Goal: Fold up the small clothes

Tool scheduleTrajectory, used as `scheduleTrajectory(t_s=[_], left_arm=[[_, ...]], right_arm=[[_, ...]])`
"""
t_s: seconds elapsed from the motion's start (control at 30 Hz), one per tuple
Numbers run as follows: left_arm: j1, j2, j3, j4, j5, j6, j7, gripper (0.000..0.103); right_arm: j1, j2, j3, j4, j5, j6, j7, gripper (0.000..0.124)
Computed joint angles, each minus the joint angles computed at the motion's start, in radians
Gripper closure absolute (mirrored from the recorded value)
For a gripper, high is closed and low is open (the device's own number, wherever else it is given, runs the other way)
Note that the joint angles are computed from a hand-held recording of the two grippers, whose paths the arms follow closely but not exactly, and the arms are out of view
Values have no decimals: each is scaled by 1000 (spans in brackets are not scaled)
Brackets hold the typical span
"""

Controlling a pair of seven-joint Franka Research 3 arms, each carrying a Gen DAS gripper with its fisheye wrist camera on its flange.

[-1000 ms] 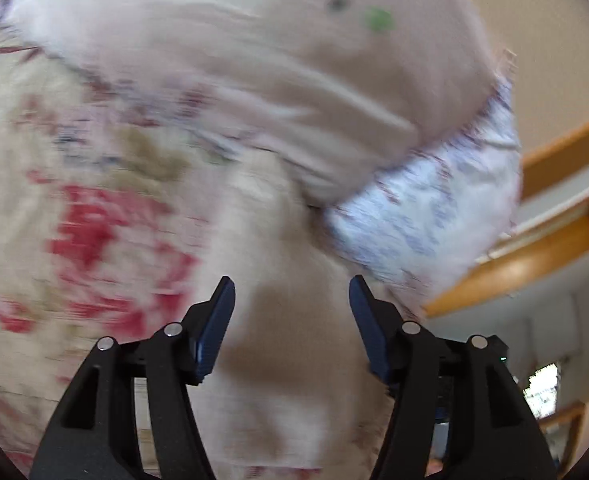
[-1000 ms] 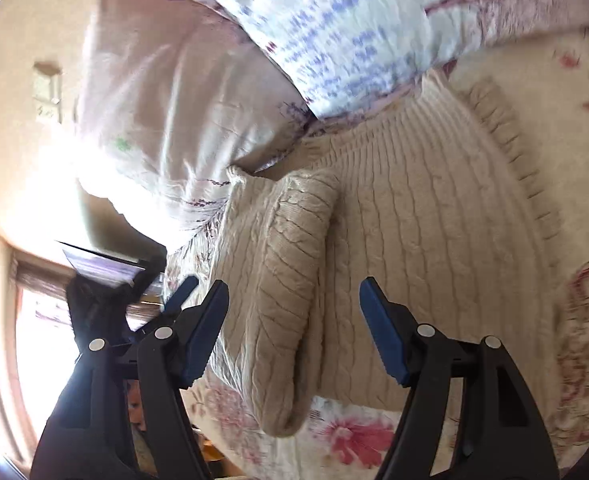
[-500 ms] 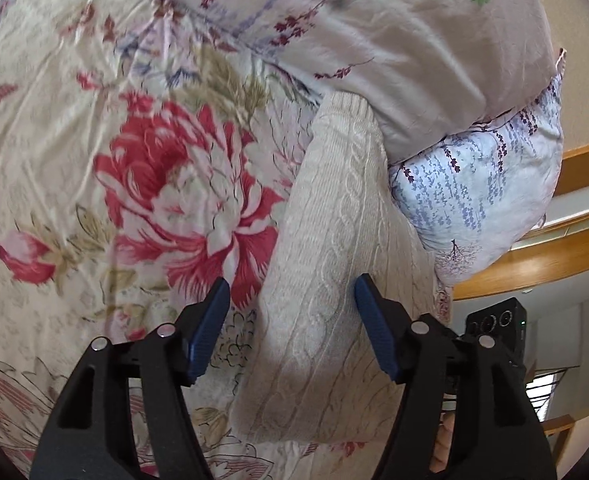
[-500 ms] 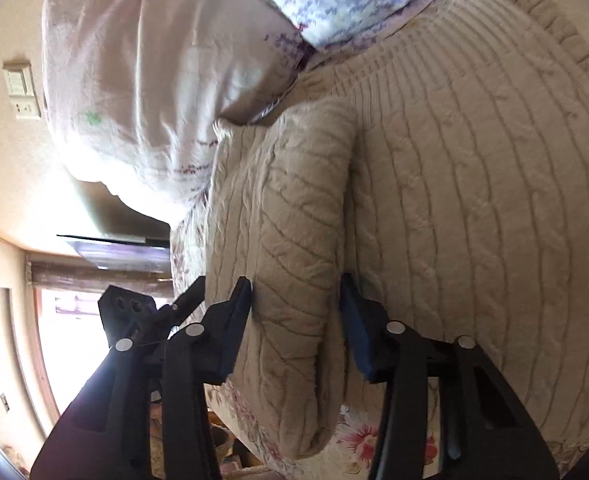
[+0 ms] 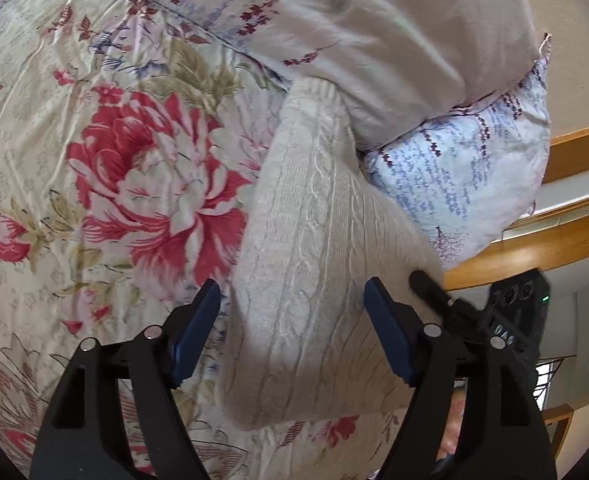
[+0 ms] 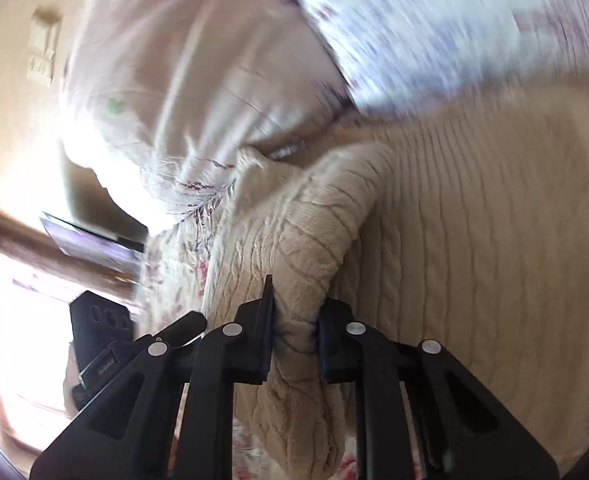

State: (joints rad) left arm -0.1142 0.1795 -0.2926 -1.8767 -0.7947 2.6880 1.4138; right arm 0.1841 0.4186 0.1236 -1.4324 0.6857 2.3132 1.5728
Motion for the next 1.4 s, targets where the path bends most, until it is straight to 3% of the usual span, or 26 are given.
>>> scheduleTrajectory(t_s=[0.17,0.3,0.53,0.73,0.87,1.0,1.3,1.4], left_arm=[[-8,6,-8,15,6,-2,6,28],[-13,10,-18,26,1,-3,46,27],[-29,53,-30,80,69,-51,44,27],[-38,83,-41,118,126,-70,30,27],[-39,96,-47,133,157,-91,21,27],[-38,97,-50,137,180,-98,32,27],[-33,115,-60,160,183,-128,71,29],[-36,117,-56,163,193,-133,66,33]], right_arm=[[47,18,-62,126,-259,-55,-20,108],[54,-50,-100,55,-379,30,-20,108],[3,-118,-116,-115,-392,8,53,108],[11,-185,-118,-213,-433,155,70,108],[10,-139,-134,-180,-492,55,136,108],[4,-176,-127,-230,-479,106,145,108],[-6,-115,-139,-194,-486,73,239,107],[-33,-123,-119,-202,-402,71,221,100]])
